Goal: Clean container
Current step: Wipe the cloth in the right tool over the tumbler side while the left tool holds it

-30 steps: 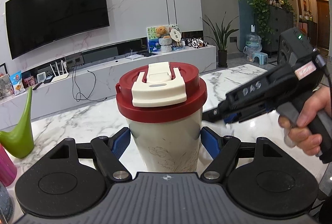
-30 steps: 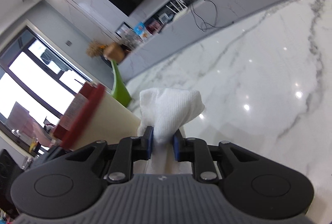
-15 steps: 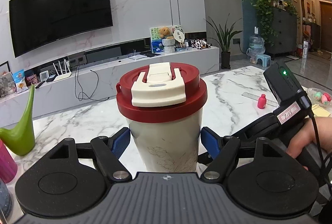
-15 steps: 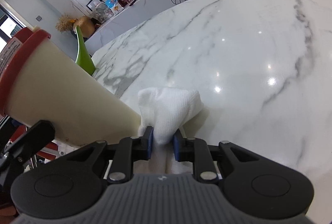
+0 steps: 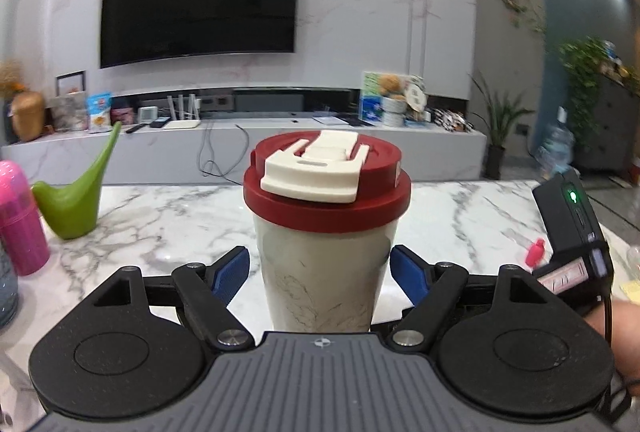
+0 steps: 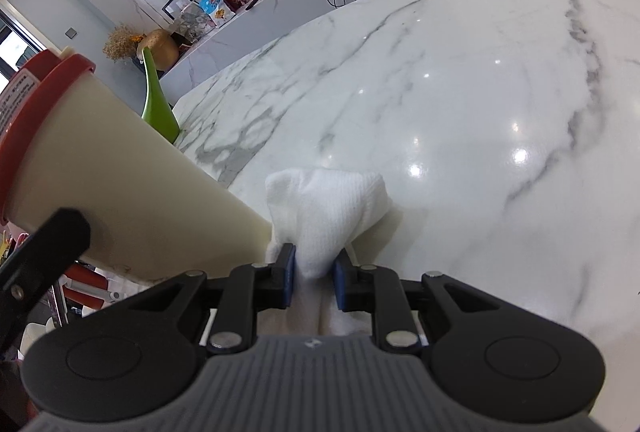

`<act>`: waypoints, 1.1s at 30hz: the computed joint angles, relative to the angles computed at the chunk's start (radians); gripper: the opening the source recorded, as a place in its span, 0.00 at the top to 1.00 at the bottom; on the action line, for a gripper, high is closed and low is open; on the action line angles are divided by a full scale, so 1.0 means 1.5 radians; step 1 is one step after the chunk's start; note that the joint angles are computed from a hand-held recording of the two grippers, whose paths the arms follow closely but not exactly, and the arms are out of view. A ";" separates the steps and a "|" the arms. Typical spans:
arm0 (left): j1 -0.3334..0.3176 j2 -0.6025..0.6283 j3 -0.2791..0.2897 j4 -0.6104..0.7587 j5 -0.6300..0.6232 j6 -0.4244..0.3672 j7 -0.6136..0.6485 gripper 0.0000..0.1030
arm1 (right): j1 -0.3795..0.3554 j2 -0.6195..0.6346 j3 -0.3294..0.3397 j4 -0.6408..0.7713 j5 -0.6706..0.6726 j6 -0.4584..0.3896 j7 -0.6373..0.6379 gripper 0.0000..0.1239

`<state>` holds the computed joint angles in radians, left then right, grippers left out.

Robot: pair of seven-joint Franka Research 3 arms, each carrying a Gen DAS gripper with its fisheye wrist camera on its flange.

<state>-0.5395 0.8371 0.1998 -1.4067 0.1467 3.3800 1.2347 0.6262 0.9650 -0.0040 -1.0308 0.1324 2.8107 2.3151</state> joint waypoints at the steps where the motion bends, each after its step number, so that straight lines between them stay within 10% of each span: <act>1: -0.015 0.003 0.017 0.002 -0.015 0.000 -0.007 0.25 | 0.001 0.001 -0.001 0.001 0.000 0.000 0.001 0.82; 8: -0.098 0.027 0.120 0.004 -0.084 0.009 -0.017 0.27 | 0.004 0.000 -0.006 -0.002 -0.004 0.000 0.008 0.82; 13: -0.078 0.020 0.093 -0.002 -0.072 0.022 0.012 0.29 | 0.004 0.004 -0.006 0.007 -0.006 -0.005 0.010 0.82; 20: 0.148 0.008 -0.178 0.021 0.120 0.007 0.084 0.30 | -0.006 -0.002 0.008 0.001 0.002 0.004 -0.007 0.82; 26: 0.340 0.044 -0.431 0.041 0.252 -0.064 0.169 0.30 | -0.005 -0.053 -0.001 -0.087 0.023 0.123 -0.009 0.82; 33: 0.404 0.069 -0.534 0.045 0.235 -0.108 0.281 0.30 | -0.021 -0.097 0.025 -0.180 0.079 0.321 -0.055 0.82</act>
<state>0.0666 0.9408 -0.6013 -1.3398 0.4984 3.2178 1.6570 0.5949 0.8195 0.0340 -1.3013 0.2504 3.2919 2.2328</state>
